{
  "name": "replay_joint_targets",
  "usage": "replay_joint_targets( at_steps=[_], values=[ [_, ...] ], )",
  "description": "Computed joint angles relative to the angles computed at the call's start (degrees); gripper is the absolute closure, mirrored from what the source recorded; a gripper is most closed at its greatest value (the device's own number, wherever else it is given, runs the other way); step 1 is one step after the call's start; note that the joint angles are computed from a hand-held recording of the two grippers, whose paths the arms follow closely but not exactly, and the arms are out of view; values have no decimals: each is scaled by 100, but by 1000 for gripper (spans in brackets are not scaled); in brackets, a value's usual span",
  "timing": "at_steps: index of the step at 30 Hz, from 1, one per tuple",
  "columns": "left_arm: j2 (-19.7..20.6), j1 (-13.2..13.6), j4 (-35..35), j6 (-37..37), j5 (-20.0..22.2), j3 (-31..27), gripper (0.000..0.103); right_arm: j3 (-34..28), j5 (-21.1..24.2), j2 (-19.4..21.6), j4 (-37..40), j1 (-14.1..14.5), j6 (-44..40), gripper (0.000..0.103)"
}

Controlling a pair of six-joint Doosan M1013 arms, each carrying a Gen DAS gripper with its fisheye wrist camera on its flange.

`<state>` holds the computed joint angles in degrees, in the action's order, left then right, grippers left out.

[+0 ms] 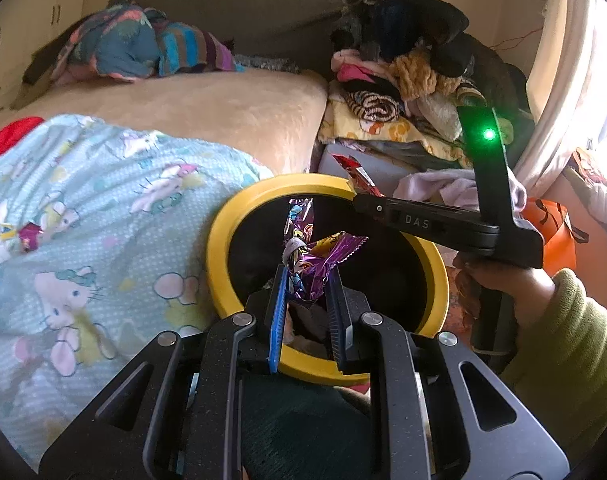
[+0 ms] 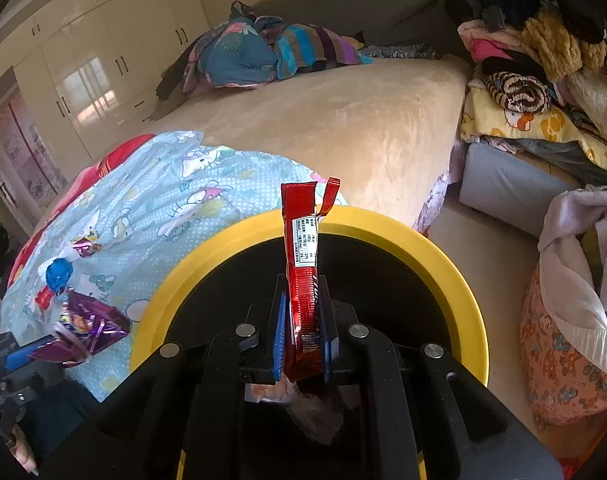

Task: Collect trash
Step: 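Open the left tool over the bin while the right tool releases the red wrapper, then move both open tools back over the remaining trash on the quilt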

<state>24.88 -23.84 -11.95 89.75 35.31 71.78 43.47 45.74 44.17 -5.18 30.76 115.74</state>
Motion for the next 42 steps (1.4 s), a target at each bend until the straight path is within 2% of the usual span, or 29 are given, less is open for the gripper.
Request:
replay_joint_targets(
  at_steps=[10,11,12,14,15,16,18,23,26,32,36,42],
  values=[
    [257,-18,79,-12,228,-275,87,86,75,-24,214,-99,53,89],
    [277,-3,24,1,244,-296,80,85,92,-23,288,-111,25,87],
    [281,-1,20,-34,243,-296,66,80,102,-20,316,-115,5,82],
    [275,7,43,-179,219,-287,50,55,129,-11,258,-101,21,67],
    [255,23,-44,-176,202,-262,48,69,105,-18,226,-95,51,60],
    [235,33,-64,-185,181,-237,46,77,80,-23,212,-91,75,58],
    [193,27,164,-393,120,-195,28,56,83,-17,170,-79,118,53],
    [61,43,558,-850,-63,-44,13,52,-29,-35,-62,-19,249,42],
    [-31,43,878,-1139,-187,67,11,66,-192,-60,-160,25,245,35],
    [-189,44,1377,-1600,-417,238,11,-5,-379,-76,-247,111,32,33],
    [-308,59,1699,-1958,-547,355,11,-61,-450,-78,-300,159,-13,26],
    [-489,73,2313,-2565,-705,549,11,-186,-484,-48,-246,234,-187,26]
  ],
)
